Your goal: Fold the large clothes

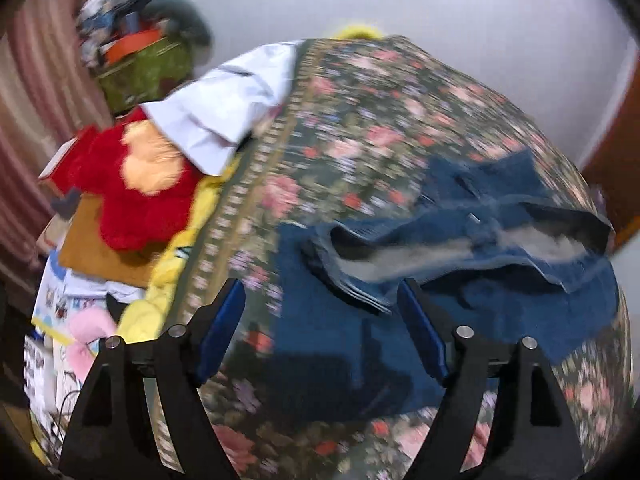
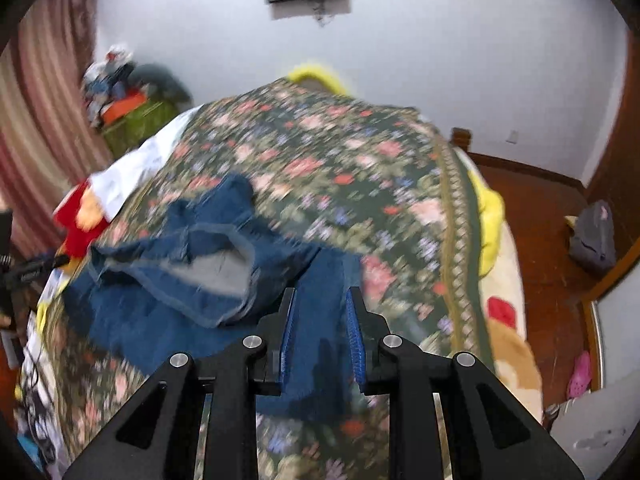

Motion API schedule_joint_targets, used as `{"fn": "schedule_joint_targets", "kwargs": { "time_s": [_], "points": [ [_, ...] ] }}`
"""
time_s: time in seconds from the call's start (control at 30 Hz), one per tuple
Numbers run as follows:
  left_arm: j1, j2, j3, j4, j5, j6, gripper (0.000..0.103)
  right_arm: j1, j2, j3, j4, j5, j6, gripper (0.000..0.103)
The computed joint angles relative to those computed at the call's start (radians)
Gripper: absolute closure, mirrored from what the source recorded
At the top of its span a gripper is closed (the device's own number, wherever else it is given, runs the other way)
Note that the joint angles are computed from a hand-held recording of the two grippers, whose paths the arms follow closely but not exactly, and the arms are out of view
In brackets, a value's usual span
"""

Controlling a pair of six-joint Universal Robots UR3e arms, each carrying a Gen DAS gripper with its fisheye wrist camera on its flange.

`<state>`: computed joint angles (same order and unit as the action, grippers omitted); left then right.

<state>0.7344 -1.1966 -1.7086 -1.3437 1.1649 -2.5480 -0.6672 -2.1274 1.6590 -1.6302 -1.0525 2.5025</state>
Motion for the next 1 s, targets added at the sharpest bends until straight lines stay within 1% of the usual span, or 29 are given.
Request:
{"fn": "schedule_joint_targets", "kwargs": {
  "time_s": [0.03,0.1,0.2,0.23,0.27,0.37,0.43,0.47,0.57,0.63,0.67,0.7,0.73,0.77,0.8,0.83,0.9,0.93,1.0],
  "points": [
    [-0.027,0.019,-0.021,-0.006,0.007,0.009,0.025,0.028,-0.015,0.031,0.004,-0.008,-0.004,0.084],
    [-0.085,0.034,-0.060,0.009,0.028,0.004,0.024,0.092,-0.016,0.080,-0.032,-0.041,0.017,0.084],
    [-0.217,0.009,-0.128,0.092,0.091,-0.038,0.024,0.233,0.021,0.162,-0.151,-0.124,0.090,0.083],
    [-0.268,-0.017,-0.144,0.131,0.120,-0.060,0.024,0.296,0.054,0.186,-0.206,-0.165,0.124,0.084],
    [-0.303,-0.035,-0.161,0.162,0.141,-0.073,0.024,0.324,0.073,0.196,-0.229,-0.183,0.138,0.084],
    [-0.401,-0.122,-0.179,0.276,0.210,-0.133,0.024,0.443,0.170,0.228,-0.374,-0.270,0.211,0.084],
    [-0.436,-0.197,-0.157,0.328,0.236,-0.159,0.024,0.504,0.227,0.240,-0.482,-0.317,0.233,0.083],
    [-0.446,-0.233,-0.143,0.354,0.251,-0.172,0.024,0.536,0.278,0.213,-0.503,-0.344,0.245,0.083],
    [-0.455,-0.337,-0.050,0.377,0.257,-0.199,0.025,0.575,0.414,0.104,-0.517,-0.363,0.278,0.084],
    [-0.442,-0.384,0.017,0.367,0.221,-0.195,0.025,0.579,0.480,0.034,-0.532,-0.362,0.298,0.084],
    [-0.439,-0.408,0.059,0.365,0.206,-0.195,0.025,0.579,0.516,-0.004,-0.564,-0.366,0.316,0.084],
    [-0.444,-0.433,0.098,0.385,0.212,-0.202,0.025,0.576,0.543,-0.033,-0.591,-0.369,0.332,0.084],
    [-0.454,-0.448,0.117,0.418,0.237,-0.213,0.025,0.576,0.571,-0.062,-0.618,-0.375,0.353,0.084],
    [-0.473,-0.481,0.150,0.480,0.291,-0.227,0.025,0.569,0.600,-0.092,-0.646,-0.375,0.382,0.084],
    [-0.481,-0.506,0.172,0.513,0.319,-0.234,0.024,0.564,0.631,-0.125,-0.666,-0.384,0.414,0.084],
    [-0.485,-0.539,0.205,0.527,0.340,-0.239,0.024,0.562,0.668,-0.170,-0.667,-0.406,0.450,0.084],
    [-0.491,-0.618,0.314,0.470,0.390,-0.265,0.024,0.554,0.724,-0.259,-0.615,-0.428,0.501,0.084],
    [-0.489,-0.637,0.347,0.443,0.400,-0.276,0.024,0.539,0.724,-0.273,-0.590,-0.408,0.515,0.084],
    [-0.453,-0.603,0.328,0.420,0.349,-0.274,0.024,0.495,0.667,-0.223,-0.583,-0.314,0.513,0.084]
  ]
}}
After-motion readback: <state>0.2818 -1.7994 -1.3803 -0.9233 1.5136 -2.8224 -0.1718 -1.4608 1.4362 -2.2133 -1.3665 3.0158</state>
